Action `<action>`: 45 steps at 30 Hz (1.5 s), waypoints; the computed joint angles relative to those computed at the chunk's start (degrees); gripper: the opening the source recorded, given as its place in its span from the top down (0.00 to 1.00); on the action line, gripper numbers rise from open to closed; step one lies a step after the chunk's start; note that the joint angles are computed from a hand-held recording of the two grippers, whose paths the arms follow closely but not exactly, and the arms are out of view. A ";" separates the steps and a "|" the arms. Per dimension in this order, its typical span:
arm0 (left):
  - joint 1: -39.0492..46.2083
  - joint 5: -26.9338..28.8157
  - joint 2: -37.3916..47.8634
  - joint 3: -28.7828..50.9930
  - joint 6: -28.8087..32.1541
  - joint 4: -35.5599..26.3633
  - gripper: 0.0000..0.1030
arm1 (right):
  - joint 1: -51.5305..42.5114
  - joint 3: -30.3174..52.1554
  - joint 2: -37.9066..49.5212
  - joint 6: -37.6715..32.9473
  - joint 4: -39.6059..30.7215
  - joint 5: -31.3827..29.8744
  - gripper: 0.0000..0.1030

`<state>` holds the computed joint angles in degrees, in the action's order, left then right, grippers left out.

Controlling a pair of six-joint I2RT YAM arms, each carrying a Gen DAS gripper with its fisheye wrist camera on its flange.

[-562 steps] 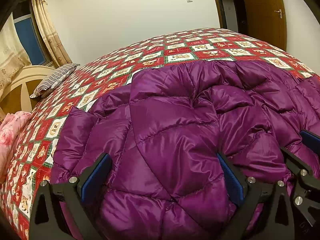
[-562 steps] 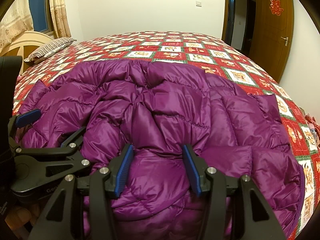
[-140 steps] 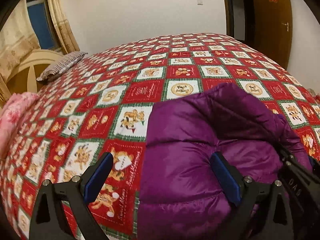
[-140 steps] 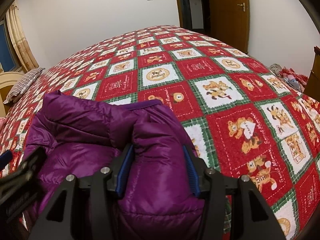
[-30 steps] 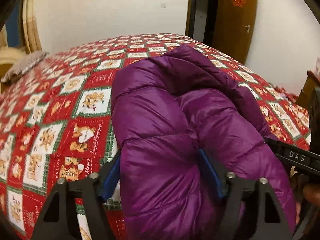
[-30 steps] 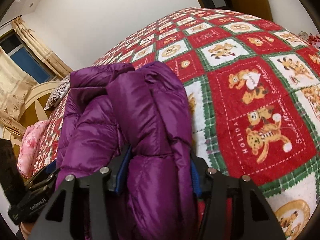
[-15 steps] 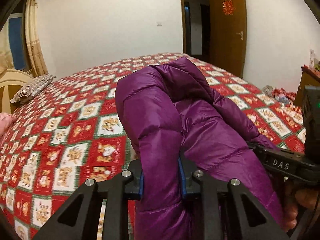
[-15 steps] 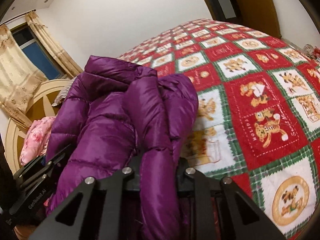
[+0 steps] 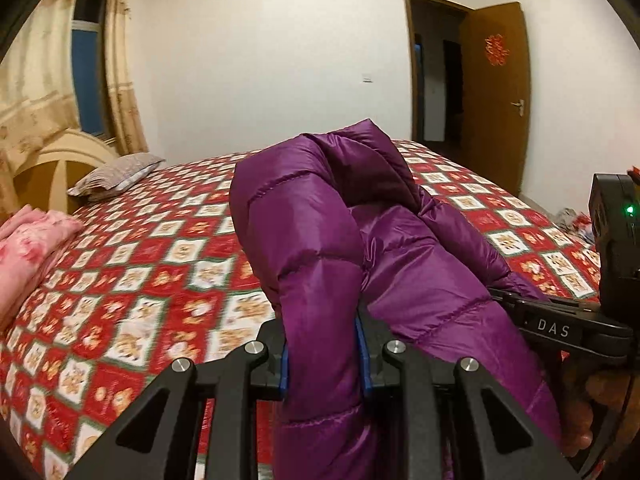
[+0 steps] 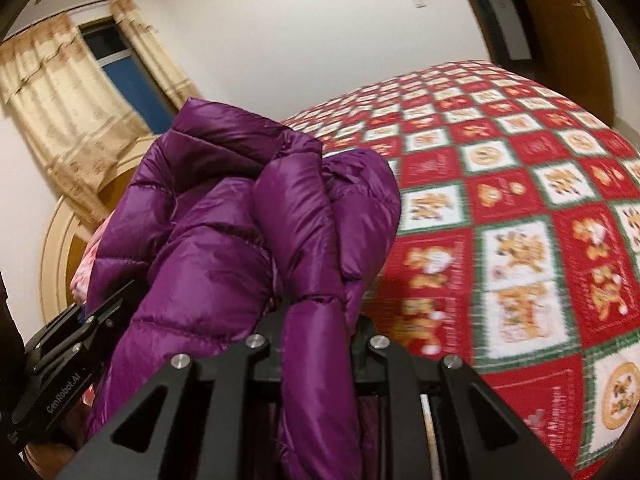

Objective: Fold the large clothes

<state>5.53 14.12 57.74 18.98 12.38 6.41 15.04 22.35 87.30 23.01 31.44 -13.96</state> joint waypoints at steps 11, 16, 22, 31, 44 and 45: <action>24.24 14.54 3.44 2.58 9.00 -3.14 0.75 | 13.48 10.51 7.62 0.20 -3.35 5.33 0.79; 30.78 17.32 7.51 3.87 11.63 -2.17 0.75 | 16.83 15.44 11.45 -0.37 -5.47 5.80 0.79; 35.25 18.17 13.64 4.91 13.73 0.28 0.75 | 20.31 21.25 17.04 -0.57 -8.04 6.84 0.79; 39.59 18.90 22.53 7.34 15.95 3.47 0.75 | 23.63 26.86 22.79 0.61 -10.15 7.61 0.79; 40.20 13.33 36.04 9.40 15.98 10.38 0.47 | 25.63 31.12 28.77 1.43 -12.30 8.74 0.79; 40.31 13.06 36.72 9.24 15.82 11.47 0.44 | 25.69 31.41 29.04 1.43 -12.57 9.00 0.78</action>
